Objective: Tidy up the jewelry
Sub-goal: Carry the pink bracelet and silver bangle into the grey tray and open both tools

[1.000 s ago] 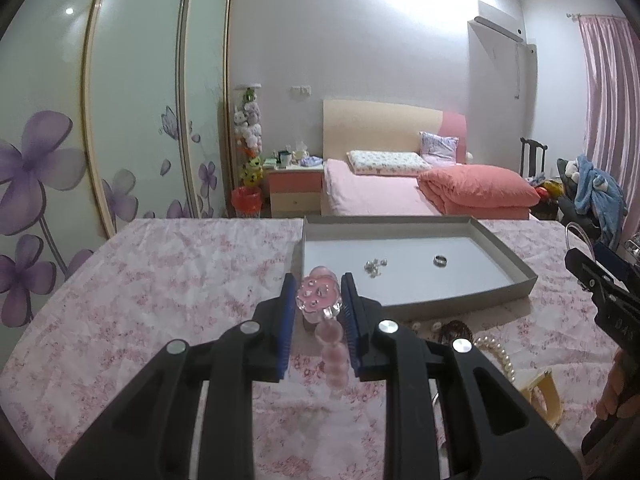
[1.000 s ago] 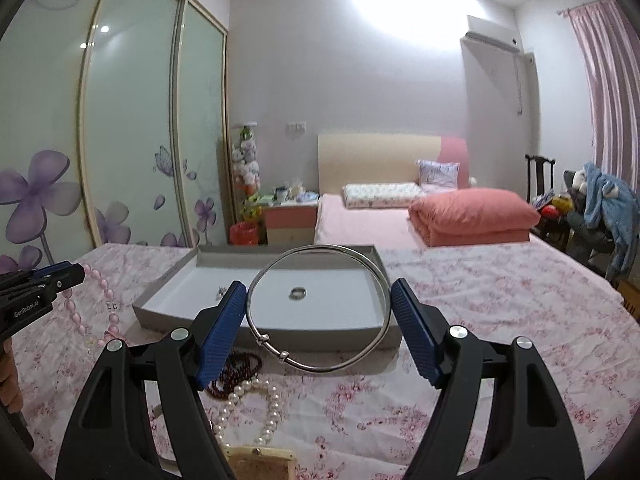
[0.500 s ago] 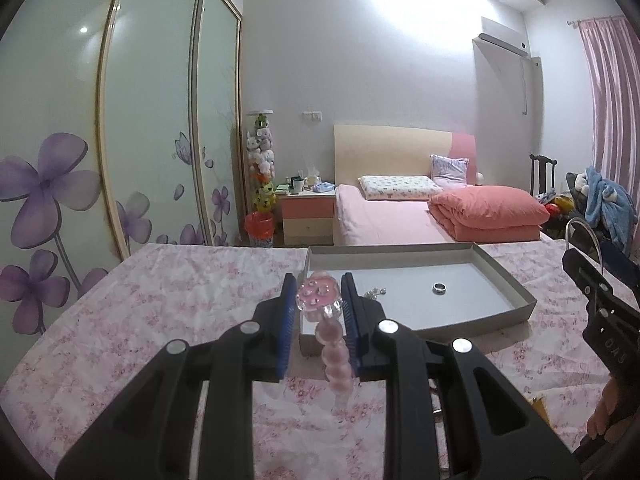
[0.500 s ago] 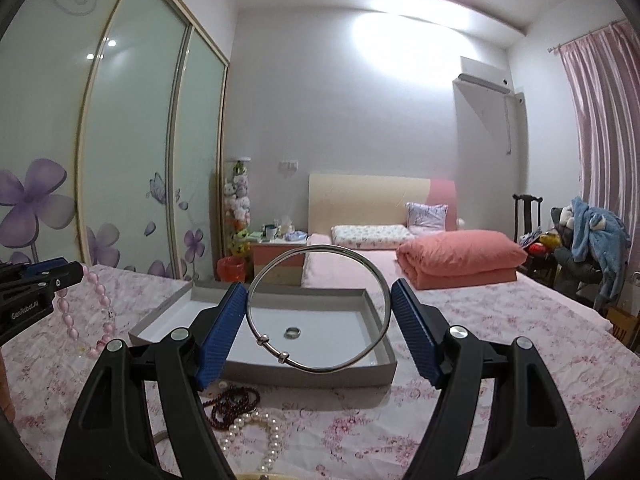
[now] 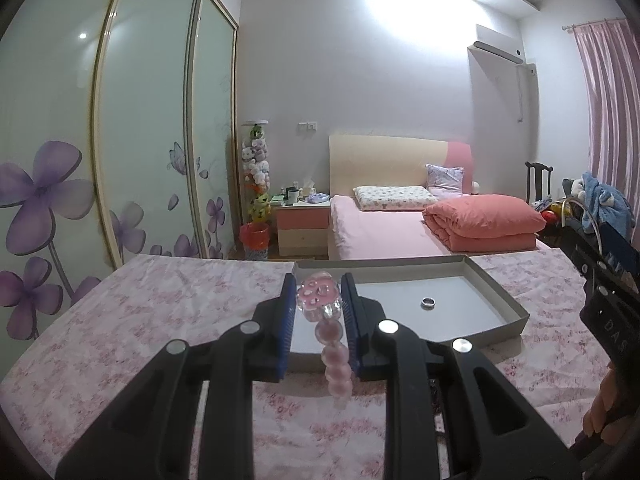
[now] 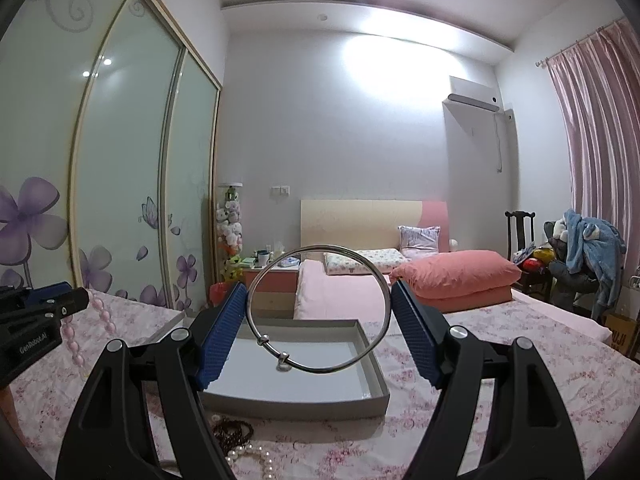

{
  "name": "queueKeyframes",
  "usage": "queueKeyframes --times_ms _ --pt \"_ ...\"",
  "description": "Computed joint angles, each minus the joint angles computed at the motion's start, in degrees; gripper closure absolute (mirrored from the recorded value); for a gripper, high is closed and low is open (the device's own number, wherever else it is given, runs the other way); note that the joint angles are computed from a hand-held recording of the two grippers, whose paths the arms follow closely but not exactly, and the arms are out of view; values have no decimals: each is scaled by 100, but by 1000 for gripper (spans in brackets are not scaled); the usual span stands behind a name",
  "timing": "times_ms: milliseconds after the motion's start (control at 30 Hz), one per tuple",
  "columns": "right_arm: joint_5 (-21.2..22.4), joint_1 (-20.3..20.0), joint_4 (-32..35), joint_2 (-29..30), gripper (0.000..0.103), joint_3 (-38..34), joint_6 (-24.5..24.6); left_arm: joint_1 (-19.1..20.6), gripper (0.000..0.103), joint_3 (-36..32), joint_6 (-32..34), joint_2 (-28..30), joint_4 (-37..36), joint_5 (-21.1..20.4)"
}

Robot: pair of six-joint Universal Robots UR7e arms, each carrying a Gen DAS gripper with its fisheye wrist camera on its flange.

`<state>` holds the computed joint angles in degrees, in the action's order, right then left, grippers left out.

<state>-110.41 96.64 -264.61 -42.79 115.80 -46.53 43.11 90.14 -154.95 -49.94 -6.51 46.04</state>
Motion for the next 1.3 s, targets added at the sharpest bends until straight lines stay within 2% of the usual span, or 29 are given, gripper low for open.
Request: queueKeyframes --times_ms 367,567,667,900,1067,1300 --pt "178 -178 331 -5 29 -438 -141 121 80 -758 133 539 105 126" --pt "223 -348 977 -43 29 -793 -31 299 80 -1584 127 1075 443 250" --pt "167 -413 1404 -71 29 -922 150 443 80 -2246 -124 1478 952 303" --pt "-334 -483 2970 -124 29 -1261 558 666 80 -3280 -426 2161 1840 379" --pt "-999 -437 4206 -77 29 -1579 980 769 80 -3901 -509 2547 2438 488" --pt "-1260 -428 5009 -67 29 -1753 1320 867 80 -4601 -653 2968 3006 532"
